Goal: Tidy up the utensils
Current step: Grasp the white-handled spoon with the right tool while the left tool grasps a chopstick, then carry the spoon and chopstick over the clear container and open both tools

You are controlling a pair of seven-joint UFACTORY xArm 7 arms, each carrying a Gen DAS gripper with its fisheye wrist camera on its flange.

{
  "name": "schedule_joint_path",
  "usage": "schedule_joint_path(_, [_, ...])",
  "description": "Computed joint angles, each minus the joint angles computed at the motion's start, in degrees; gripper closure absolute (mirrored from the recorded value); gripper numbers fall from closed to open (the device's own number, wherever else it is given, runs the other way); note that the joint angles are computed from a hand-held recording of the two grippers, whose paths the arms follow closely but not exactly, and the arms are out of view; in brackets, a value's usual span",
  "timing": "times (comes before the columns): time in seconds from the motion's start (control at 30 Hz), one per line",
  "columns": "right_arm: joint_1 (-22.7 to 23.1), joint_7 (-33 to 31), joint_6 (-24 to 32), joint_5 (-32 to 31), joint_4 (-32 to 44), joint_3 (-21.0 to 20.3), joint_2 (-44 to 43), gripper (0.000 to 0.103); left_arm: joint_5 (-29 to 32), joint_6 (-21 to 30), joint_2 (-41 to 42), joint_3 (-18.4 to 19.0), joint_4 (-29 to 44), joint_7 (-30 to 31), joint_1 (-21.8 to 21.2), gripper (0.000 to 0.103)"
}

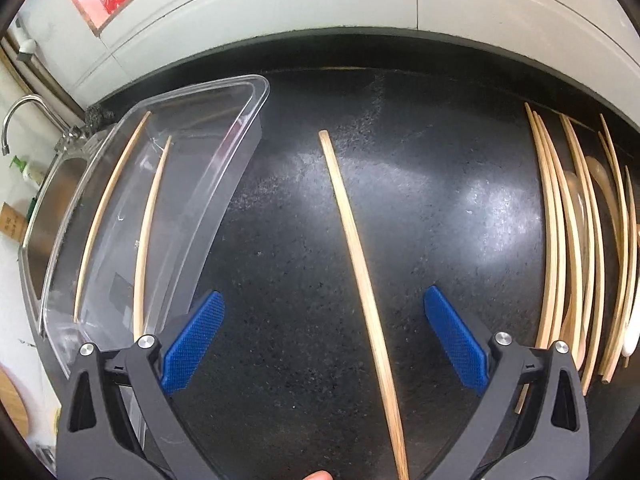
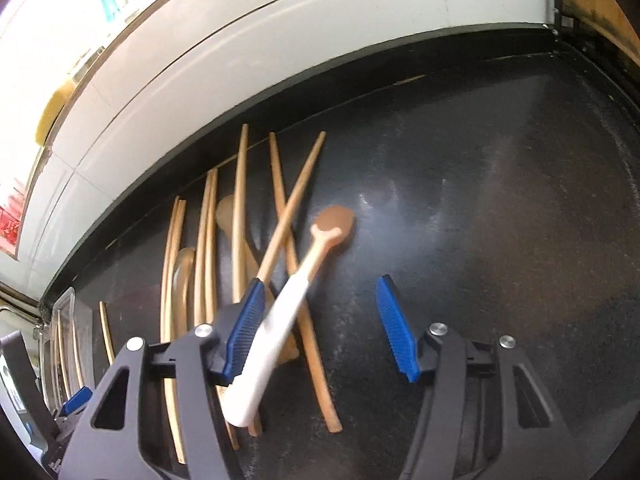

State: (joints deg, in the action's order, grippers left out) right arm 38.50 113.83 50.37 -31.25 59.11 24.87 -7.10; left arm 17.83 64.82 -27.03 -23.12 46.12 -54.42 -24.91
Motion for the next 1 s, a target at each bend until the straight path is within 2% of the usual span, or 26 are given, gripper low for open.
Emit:
schedule_joint_path(0.1, [0.1, -2.7, 0.9, 0.5, 0.6, -0.1, 0.6, 0.046, 0.8, 0.3, 0.6, -0.3, 0.5, 0.7, -0.1, 0.005])
schedule_joint_path(0.13, [0.2, -4.2, 1.1, 0.5, 1.3, -0.2, 1.3, 0.051, 0.9, 0.1, 0.7, -0.2, 0.6, 1.1, -0.3, 0.005])
schedule_joint_path(0.17, [0.3, -5.3, 0.7, 0.4, 1.9, -0.5, 2.1, 0.062, 0.7, -0.2, 0.7, -0.1, 0.6, 1.9, -0.6, 0.005])
schedule_joint_path(0.23, [0.3, -7.3, -2.8, 0.3, 2.1, -1.4, 3.1, 0.074, -0.8, -2.3, 0.5, 1.3, 0.0, 5.0, -1.6, 0.005])
schedule_joint_path(0.27, [0.4, -7.3, -2.9, 0.1, 2.4, -1.6, 3.4, 0.076, -1.3, -2.8, 0.5, 1.5, -0.1, 6.0, -1.8, 0.005])
schedule_joint_path(0.4, [0.5, -6.4, -3.5, -0.3, 1.4, -2.2, 2.9, 0.08, -2.6, -5.0, -0.5, 1.9, -1.3, 7.9, -1.7, 0.005])
schedule_joint_path(0.5, [0.6, -7.2, -3.3, 0.3, 1.5, -2.1, 2.8, 0.084, -5.8, -7.7, -2.1, 3.2, -3.5, 6.6, -1.0, 0.005])
schedule_joint_path(0.6, [0.9, -7.4, -2.4, 0.3, 1.8, -1.8, 2.8, 0.088, -6.4, -9.4, -3.1, 3.0, -4.6, 6.1, -0.1, 0.009])
schedule_joint_path(0.63, [1.0, -7.1, -2.4, 0.1, 1.7, -1.7, 2.9, 0.088, -5.9, -10.7, -3.4, 2.9, -4.9, 7.0, -0.2, 0.027])
schedule_joint_path(0.67, [1.0, -7.0, -2.5, 0.2, 1.5, -1.7, 2.7, 0.088, -6.4, -13.6, -4.2, 3.6, -5.9, 8.6, -0.8, 0.056])
schedule_joint_path(0.73, [1.1, -6.4, -2.9, 0.4, 1.1, -1.6, 2.4, 0.088, -5.2, -15.2, -4.2, 3.0, -6.2, 10.8, -0.5, 0.093])
schedule_joint_path(0.77, [1.0, -6.1, -3.3, 0.6, 0.3, -1.6, 1.7, 0.088, -5.3, -15.7, -4.6, 3.0, -6.5, 11.3, -0.4, 0.097])
schedule_joint_path(0.87, [0.6, -4.8, -4.6, 1.1, -2.0, -1.3, -0.6, 0.088, -7.2, -17.3, -5.5, 4.0, -7.9, 12.8, -0.5, 0.097])
schedule_joint_path(1.0, [-0.4, -4.0, -3.2, 0.8, -3.1, 0.3, -3.6, 0.088, -11.3, -18.2, -7.7, 5.7, -9.1, 15.6, -1.3, 0.098])
